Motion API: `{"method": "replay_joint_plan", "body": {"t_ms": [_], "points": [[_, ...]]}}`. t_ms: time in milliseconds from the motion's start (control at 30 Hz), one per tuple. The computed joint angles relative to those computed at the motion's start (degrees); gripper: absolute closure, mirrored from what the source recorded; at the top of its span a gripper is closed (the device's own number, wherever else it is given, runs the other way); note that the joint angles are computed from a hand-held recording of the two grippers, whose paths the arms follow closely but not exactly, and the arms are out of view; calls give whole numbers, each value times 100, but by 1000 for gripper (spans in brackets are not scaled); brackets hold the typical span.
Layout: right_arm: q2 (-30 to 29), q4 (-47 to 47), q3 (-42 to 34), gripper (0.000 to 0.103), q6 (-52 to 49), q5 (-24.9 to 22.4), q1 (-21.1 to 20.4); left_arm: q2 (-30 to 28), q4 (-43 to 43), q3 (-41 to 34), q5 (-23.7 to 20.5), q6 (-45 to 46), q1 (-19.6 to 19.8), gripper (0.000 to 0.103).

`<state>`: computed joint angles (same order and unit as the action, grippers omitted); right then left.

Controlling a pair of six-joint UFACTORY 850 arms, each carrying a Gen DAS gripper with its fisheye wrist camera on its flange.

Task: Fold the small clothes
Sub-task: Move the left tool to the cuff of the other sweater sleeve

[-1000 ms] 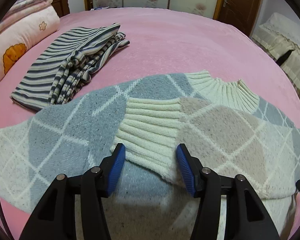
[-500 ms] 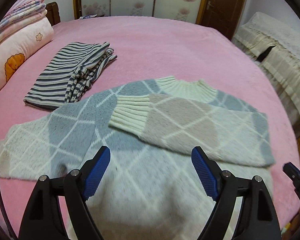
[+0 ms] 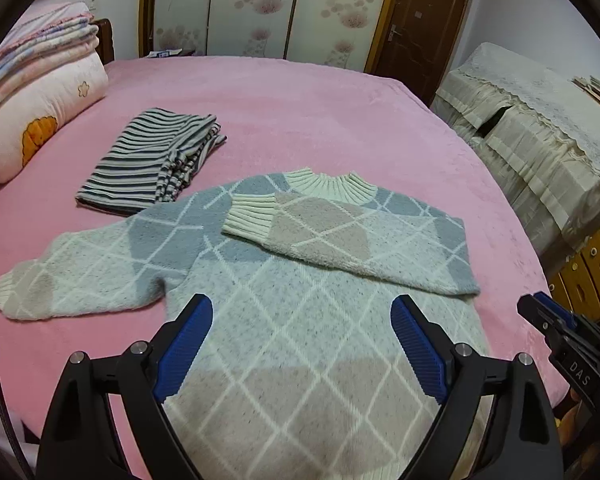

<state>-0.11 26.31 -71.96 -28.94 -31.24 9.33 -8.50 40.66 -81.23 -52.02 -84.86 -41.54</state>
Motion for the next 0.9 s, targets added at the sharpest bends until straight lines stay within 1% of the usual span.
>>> {"method": "replay_joint_plan", "body": {"t_ms": [233, 400, 500, 600, 700, 800, 900], "points": [[396, -129, 175, 70, 21, 13, 277, 514, 147, 377, -181, -268, -216, 12], [576, -353, 179, 70, 262, 108, 617, 905, 236, 709, -300, -367, -240, 11], [621, -522, 156, 70, 456, 181, 858, 1134, 319, 898, -456, -364, -217, 11], [617, -734, 129, 70, 692, 216, 1109, 1385, 439, 1111, -648, -350, -161, 11], [541, -961, 77, 70, 984, 245, 1366, 1658, 567, 1363, -727, -368, -60, 10], [415, -1163, -10, 70, 1281, 260, 1613, 1969, 664, 1660, -718, -418, 71, 10], [296, -1349, -86, 70, 1562, 338, 1863, 2299, 668, 1975, -587, -427, 291, 10]]}}
